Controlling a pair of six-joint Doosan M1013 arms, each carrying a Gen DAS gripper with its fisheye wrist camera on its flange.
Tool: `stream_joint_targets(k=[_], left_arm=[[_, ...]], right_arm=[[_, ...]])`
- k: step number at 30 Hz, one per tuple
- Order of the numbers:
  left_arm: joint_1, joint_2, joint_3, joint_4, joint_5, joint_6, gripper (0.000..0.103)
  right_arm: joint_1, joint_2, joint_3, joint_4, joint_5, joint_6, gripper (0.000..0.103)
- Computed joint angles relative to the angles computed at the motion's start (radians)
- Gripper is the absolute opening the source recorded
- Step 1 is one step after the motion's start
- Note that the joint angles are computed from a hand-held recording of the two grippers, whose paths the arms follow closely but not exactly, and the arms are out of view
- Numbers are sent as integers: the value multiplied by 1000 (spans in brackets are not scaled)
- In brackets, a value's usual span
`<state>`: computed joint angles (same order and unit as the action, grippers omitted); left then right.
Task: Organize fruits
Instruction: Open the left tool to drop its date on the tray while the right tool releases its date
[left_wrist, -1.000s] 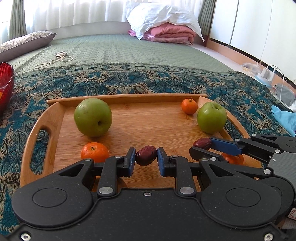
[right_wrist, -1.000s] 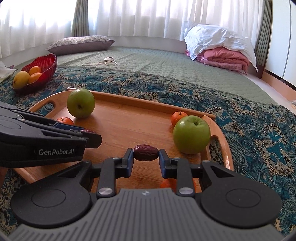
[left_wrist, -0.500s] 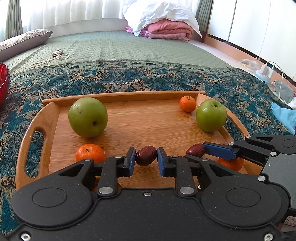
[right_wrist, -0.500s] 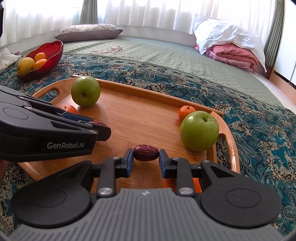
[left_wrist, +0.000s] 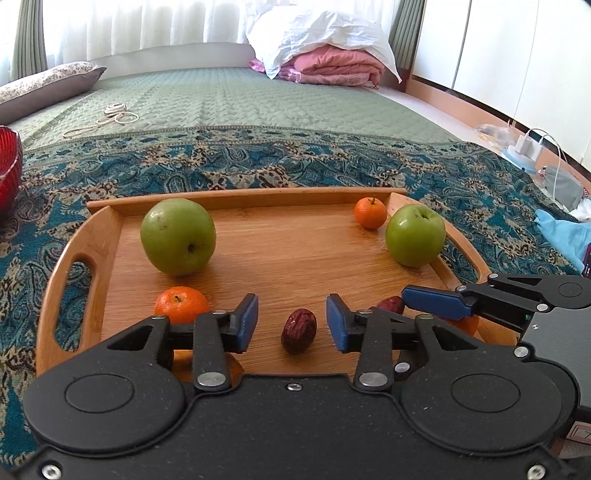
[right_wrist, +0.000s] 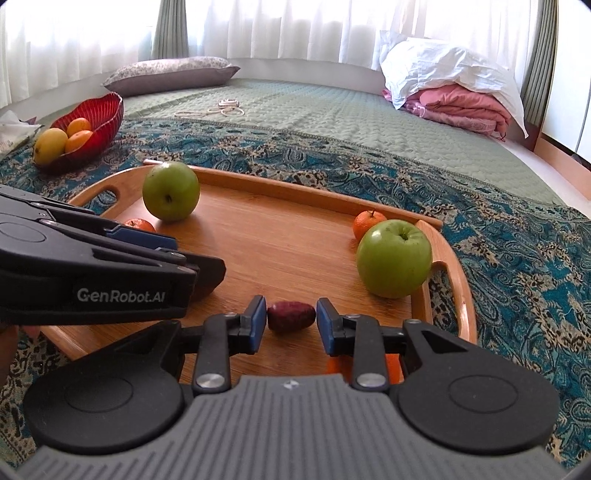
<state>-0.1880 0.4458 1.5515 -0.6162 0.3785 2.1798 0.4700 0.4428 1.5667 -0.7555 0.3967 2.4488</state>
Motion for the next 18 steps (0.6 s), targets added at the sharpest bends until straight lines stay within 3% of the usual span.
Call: stream_joint_targets(k=[8,12,18], left_arm=[[4,-36,44,-55,-67,53,62],[3,-58,77,-105,-120,118,79],[4,-90,119,-198,-176,218,84]], right_arm=[[9,-22,28,-122,-15,142,61],[16,-37,48,-234,-15,265,70],[25,-56,73,-352,-9,407,79]])
